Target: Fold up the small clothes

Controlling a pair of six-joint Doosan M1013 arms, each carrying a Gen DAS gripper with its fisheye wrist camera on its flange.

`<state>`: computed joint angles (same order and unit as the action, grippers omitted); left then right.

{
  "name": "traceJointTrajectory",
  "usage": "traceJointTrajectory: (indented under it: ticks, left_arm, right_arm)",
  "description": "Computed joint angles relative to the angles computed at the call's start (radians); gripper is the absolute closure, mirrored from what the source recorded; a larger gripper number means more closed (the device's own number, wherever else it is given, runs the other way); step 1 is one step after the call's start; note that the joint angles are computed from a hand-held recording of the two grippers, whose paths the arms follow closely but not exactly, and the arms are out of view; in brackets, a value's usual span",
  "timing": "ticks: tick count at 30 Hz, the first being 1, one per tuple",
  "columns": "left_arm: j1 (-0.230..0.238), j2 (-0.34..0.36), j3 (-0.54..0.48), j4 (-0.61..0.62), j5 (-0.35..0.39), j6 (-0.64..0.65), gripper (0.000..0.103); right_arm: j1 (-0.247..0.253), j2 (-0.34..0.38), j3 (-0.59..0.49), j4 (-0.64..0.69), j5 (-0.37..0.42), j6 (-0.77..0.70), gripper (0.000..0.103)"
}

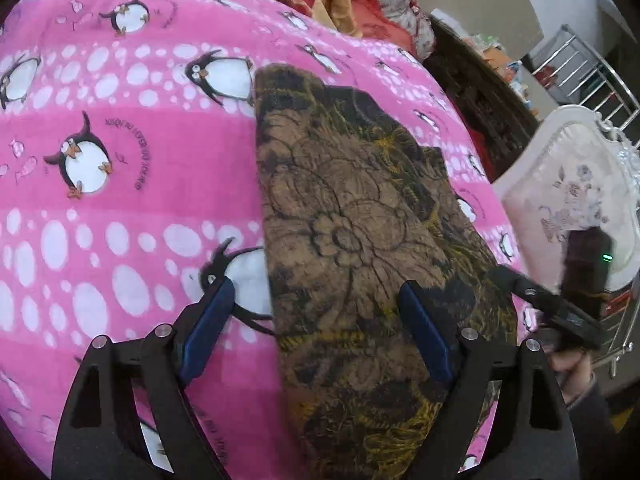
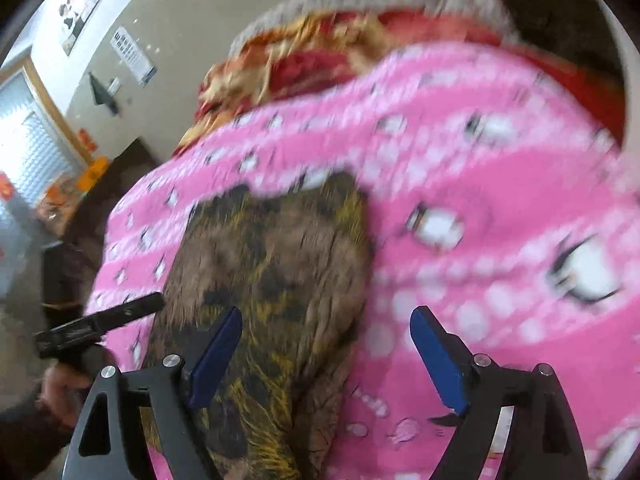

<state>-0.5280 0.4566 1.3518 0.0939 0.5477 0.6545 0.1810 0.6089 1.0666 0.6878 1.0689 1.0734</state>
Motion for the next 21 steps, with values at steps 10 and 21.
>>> traceJointTrajectory:
  ticks: [10,21]
  left_arm:
    - [0.069,0.030,-0.003,-0.653,-0.113,0.541,0.017]
    - [0.026,0.047,-0.071,-0.142,-0.017,0.194,0.045]
  right_arm:
    - [-0.035,0.129,-0.097,0.296,0.206,-0.079,0.018]
    - [-0.033,0.215,-0.221,0.355,0.346,-0.077,0.043]
